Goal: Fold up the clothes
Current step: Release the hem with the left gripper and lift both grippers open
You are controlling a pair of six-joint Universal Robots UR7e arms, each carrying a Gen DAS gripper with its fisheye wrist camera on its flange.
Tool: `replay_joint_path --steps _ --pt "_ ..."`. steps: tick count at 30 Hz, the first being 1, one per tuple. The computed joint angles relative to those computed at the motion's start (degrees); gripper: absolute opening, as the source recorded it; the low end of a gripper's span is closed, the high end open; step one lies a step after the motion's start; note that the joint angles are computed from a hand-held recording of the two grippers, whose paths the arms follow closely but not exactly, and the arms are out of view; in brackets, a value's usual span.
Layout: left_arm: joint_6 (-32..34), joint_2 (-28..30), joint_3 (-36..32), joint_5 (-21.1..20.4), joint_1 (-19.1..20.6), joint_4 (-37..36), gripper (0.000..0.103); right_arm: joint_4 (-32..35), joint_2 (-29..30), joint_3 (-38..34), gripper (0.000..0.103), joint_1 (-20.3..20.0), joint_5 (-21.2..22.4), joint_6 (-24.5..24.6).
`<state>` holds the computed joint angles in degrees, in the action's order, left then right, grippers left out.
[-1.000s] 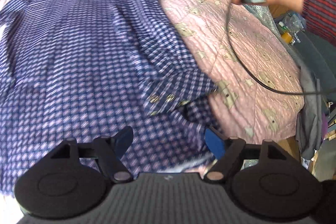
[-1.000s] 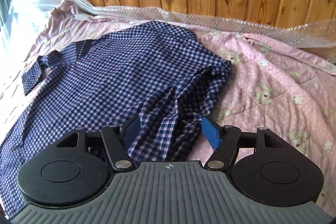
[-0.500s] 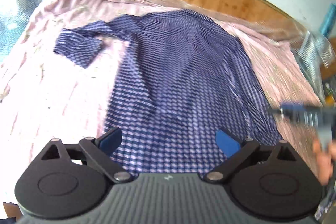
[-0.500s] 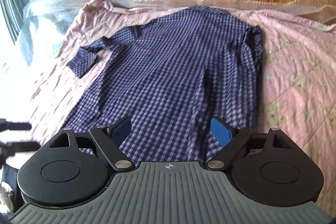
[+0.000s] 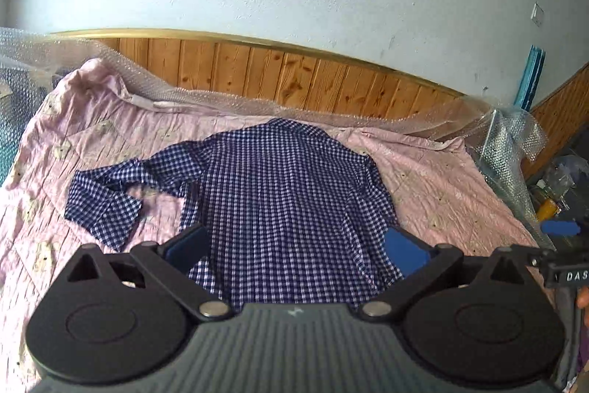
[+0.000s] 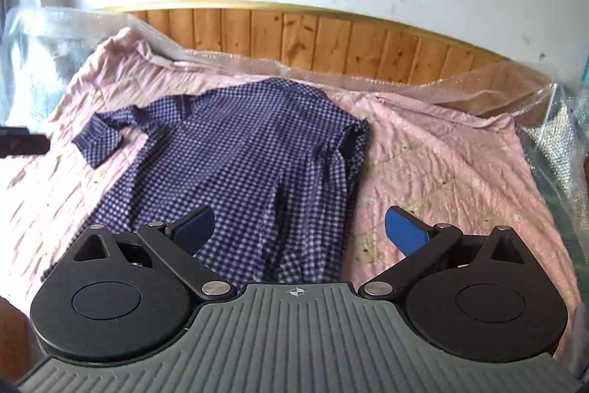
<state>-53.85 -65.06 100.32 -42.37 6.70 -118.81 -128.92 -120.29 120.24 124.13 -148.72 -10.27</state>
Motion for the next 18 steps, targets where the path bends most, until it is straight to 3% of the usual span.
replay_joint_path --steps 3,5,7,8,10,11,13,16,18 --pt "1.69 1.43 0.38 -1.59 -0.03 -3.85 0.103 8.57 -3.04 -0.79 0.098 -1.12 -2.10 8.06" --pt "2.89 1.91 0.75 -3.09 0.19 -5.11 0.103 9.28 -4.19 -0.43 0.099 -1.30 -3.08 10.36" --pt "3.87 2.52 0.47 -3.95 0.74 -5.73 0.103 14.74 -3.49 -1.78 0.095 -1.60 -2.27 12.42" --pt "4.18 2.98 0.00 -4.26 1.19 -6.16 0.103 14.39 -3.22 -1.89 0.088 -1.21 -1.95 11.66" --pt "4.76 3.91 -0.97 -4.88 2.08 -6.98 0.103 7.46 -2.45 -1.65 0.102 1.72 -1.93 8.39" --pt "5.01 4.25 -1.18 -3.73 2.05 -7.42 0.103 5.69 -2.24 -1.75 0.101 1.47 -1.19 8.27" --pt "4.71 4.86 -2.19 -2.70 2.39 -6.41 0.103 6.76 -1.64 -2.29 0.098 -1.40 0.96 7.36" --pt "4.76 4.84 -2.71 -2.62 3.23 -4.51 0.103 -0.07 -1.77 0.05 0.101 -4.41 0.94 3.98" --pt "3.00 4.62 -3.07 -2.02 4.13 -0.06 0.103 -0.89 -1.69 0.54 0.101 -8.81 5.37 3.13"
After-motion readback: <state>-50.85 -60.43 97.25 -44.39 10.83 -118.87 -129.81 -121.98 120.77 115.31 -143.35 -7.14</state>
